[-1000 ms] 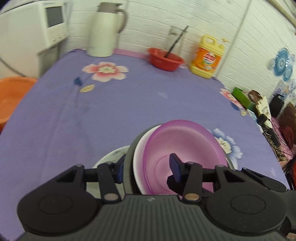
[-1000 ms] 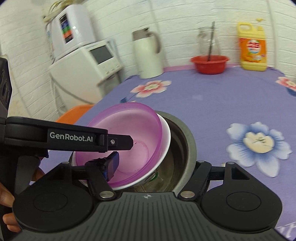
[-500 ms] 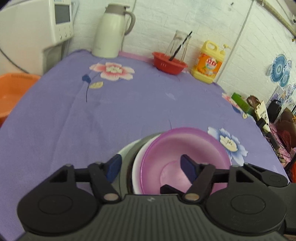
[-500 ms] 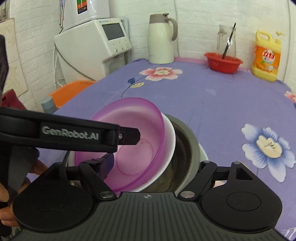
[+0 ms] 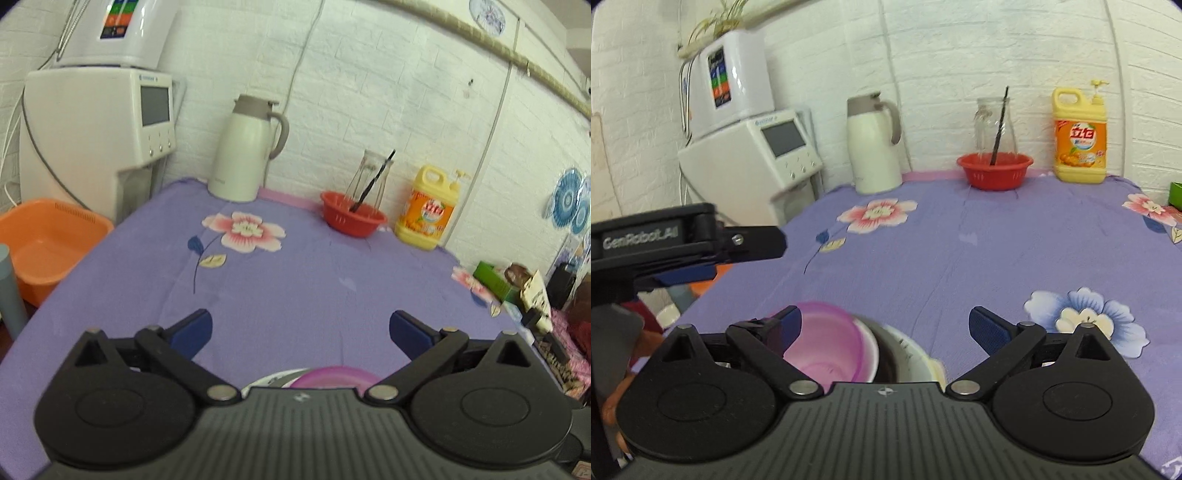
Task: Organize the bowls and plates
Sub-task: 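Open the right tool and lift it off the bowl stack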
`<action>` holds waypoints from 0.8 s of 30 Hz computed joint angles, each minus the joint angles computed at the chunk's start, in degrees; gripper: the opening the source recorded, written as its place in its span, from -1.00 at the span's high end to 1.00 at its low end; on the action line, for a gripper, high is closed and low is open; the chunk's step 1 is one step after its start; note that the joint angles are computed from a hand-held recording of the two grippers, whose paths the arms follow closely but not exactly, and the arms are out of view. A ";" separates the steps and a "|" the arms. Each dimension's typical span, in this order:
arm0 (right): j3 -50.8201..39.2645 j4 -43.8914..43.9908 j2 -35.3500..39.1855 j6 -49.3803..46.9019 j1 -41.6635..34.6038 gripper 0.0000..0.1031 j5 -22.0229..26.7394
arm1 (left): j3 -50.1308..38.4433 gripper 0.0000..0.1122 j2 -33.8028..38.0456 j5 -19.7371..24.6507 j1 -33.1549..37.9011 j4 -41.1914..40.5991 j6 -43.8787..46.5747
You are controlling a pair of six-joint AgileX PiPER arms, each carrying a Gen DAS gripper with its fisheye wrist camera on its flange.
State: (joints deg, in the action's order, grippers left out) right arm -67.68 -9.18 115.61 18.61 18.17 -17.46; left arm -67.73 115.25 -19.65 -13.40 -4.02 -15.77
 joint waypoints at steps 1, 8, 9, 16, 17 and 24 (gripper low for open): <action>0.98 2.03 0.02 -0.98 -0.40 -1.00 -2.20 | 1.20 -0.81 -0.28 -2.72 -0.71 -2.17 0.49; 10.65 9.04 -4.23 -2.48 -1.16 -1.00 -8.50 | 7.47 -0.81 -2.67 -9.28 -6.30 -13.16 6.61; 12.62 10.82 -5.12 -3.69 -0.92 -1.00 -9.99 | 8.68 -0.81 -3.22 -10.07 -7.11 -14.38 7.60; 22.46 22.41 -9.03 -9.90 1.17 -1.00 -12.55 | 18.66 -0.81 -7.03 -16.74 -14.22 -25.24 17.69; 23.49 25.37 -9.55 -11.73 1.68 -1.00 -11.79 | 20.03 -0.81 -7.31 -18.04 -15.26 -26.50 18.54; 36.22 30.04 -13.82 -12.99 4.12 -1.00 -18.66 | 28.44 -0.81 -8.53 -26.71 -23.57 -33.99 24.18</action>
State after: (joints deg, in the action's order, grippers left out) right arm -31.46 20.85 101.79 5.62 22.29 -36.11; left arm -39.29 106.72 -46.36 -36.98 -38.02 8.41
